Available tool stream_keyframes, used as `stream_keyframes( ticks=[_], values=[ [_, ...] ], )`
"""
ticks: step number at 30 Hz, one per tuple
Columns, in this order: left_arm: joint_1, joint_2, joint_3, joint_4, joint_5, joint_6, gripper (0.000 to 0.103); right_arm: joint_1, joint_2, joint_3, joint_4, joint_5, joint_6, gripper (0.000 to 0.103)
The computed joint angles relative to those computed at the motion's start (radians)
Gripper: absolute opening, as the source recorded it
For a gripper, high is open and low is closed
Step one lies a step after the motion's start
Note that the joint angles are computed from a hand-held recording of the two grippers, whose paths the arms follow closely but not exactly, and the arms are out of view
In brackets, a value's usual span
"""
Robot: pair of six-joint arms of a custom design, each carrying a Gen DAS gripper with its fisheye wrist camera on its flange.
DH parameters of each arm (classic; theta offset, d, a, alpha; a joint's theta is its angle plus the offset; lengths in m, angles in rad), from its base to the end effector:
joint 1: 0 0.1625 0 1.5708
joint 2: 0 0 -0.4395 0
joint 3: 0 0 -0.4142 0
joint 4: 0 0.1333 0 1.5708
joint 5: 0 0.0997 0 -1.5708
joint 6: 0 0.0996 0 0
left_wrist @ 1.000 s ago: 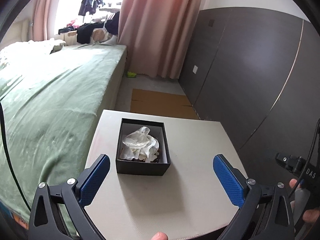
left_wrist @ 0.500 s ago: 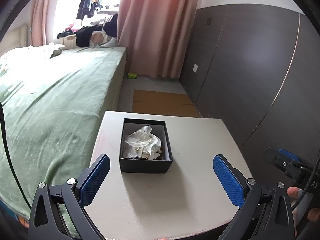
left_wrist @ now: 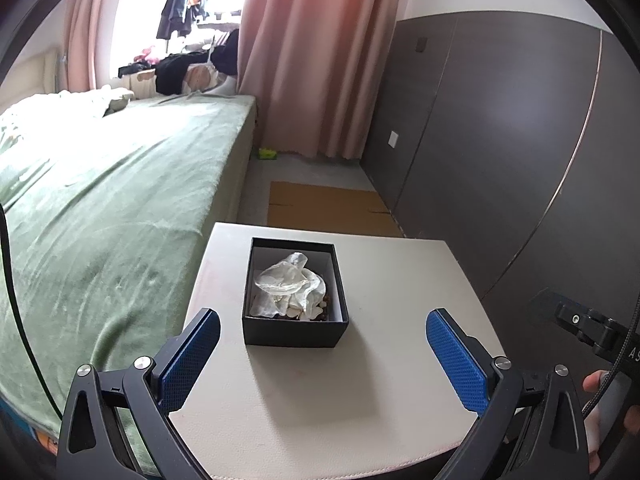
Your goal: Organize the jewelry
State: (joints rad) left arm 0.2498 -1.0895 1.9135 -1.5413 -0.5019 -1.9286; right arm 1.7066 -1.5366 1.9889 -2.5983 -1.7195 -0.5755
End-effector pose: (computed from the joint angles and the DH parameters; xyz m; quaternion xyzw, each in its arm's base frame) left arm -0.4437 -0.3409 0.1415 -0.0332 0.8106 -0.4822 0.3306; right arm 0.1885 -0.5039 0.3923 0.3132 -0.9038 0.2605 0.1312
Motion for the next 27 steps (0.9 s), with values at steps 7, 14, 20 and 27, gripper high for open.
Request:
stream_keyframes(
  ticks=[7, 14, 20, 27],
  values=[
    [0.000, 0.000, -0.002, 0.008, 0.002, -0.016, 0.103, 0.004, -0.003, 0.002, 0.004, 0.003, -0.003, 0.103],
    [0.002, 0.000, -0.001, -0.006, -0.005, -0.001, 0.103, 0.002, 0.002, -0.004, 0.007, -0.010, 0.016, 0.103],
    [0.002, 0.005, -0.002, -0.022, -0.009, 0.019, 0.103, 0.006, 0.004, -0.001, 0.003, -0.027, 0.015, 0.103],
    [-0.001, 0.008, -0.003, -0.024, -0.008, 0.022, 0.103, 0.006, 0.003, -0.001, 0.005, -0.025, 0.016, 0.103]
  ],
)
